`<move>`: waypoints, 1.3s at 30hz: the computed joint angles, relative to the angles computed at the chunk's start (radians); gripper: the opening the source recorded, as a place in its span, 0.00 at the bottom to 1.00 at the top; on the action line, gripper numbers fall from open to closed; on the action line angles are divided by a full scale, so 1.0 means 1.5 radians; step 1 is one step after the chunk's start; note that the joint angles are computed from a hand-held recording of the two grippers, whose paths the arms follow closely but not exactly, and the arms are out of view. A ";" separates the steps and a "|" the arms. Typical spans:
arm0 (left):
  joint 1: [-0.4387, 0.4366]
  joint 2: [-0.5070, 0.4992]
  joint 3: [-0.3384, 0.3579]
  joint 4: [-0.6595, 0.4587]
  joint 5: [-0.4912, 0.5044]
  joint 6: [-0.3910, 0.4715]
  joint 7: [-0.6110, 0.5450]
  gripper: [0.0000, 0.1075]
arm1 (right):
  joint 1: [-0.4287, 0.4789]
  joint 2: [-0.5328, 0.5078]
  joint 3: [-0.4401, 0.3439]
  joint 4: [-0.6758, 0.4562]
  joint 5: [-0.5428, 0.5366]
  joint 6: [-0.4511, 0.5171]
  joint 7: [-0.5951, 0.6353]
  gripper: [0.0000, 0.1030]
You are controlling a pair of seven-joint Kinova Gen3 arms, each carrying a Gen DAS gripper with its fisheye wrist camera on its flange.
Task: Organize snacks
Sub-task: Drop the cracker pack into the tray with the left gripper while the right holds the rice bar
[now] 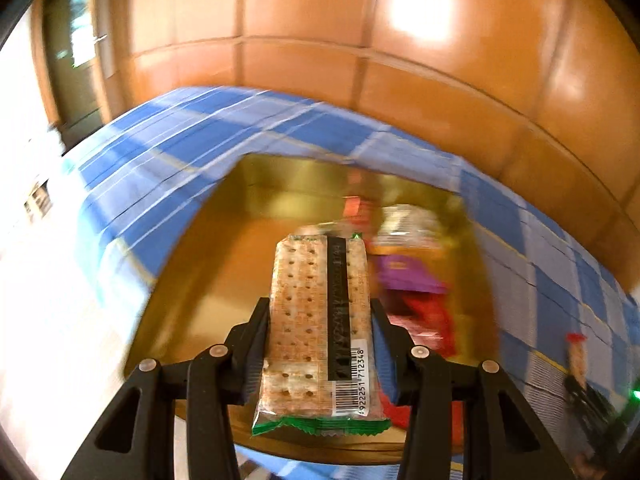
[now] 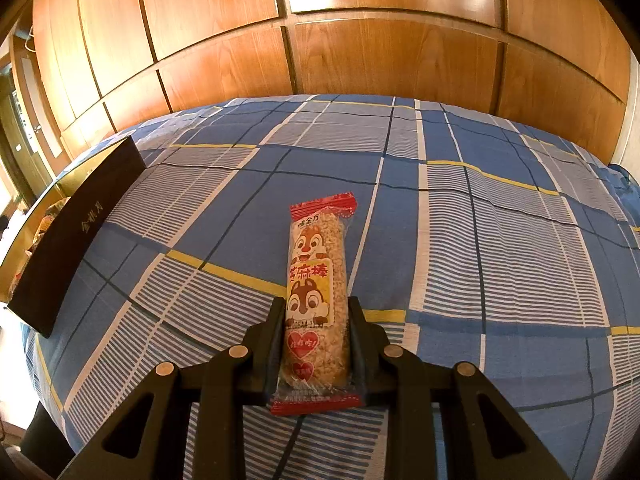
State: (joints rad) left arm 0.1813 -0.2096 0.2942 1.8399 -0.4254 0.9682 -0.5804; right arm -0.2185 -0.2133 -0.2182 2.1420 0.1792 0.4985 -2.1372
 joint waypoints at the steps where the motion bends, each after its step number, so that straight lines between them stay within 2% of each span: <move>1: -0.006 -0.002 -0.007 0.008 0.000 0.003 0.001 0.44 | 0.000 -0.001 0.000 0.001 0.000 0.000 -0.001 0.28; 5: -0.018 -0.004 -0.034 0.029 0.028 -0.006 -0.014 0.44 | 0.000 0.000 0.000 0.000 0.002 0.000 -0.001 0.28; 11: -0.021 0.018 -0.044 0.037 0.047 -0.026 -0.037 0.44 | 0.001 0.002 -0.003 -0.003 0.007 0.005 -0.006 0.28; 19: -0.006 0.038 -0.045 0.038 0.054 -0.026 -0.033 0.45 | -0.001 0.005 -0.004 -0.005 0.015 0.006 -0.013 0.28; 26: 0.009 0.041 -0.035 0.038 0.035 -0.021 -0.011 0.45 | -0.002 0.006 -0.006 -0.006 0.021 0.009 -0.020 0.28; 34: 0.036 0.041 0.014 0.020 -0.065 0.035 0.091 0.45 | -0.002 0.012 -0.015 -0.012 0.040 0.019 -0.037 0.28; 39: 0.059 0.033 0.030 0.014 -0.108 0.051 0.118 0.45 | -0.007 0.021 -0.020 -0.022 0.058 0.035 -0.056 0.28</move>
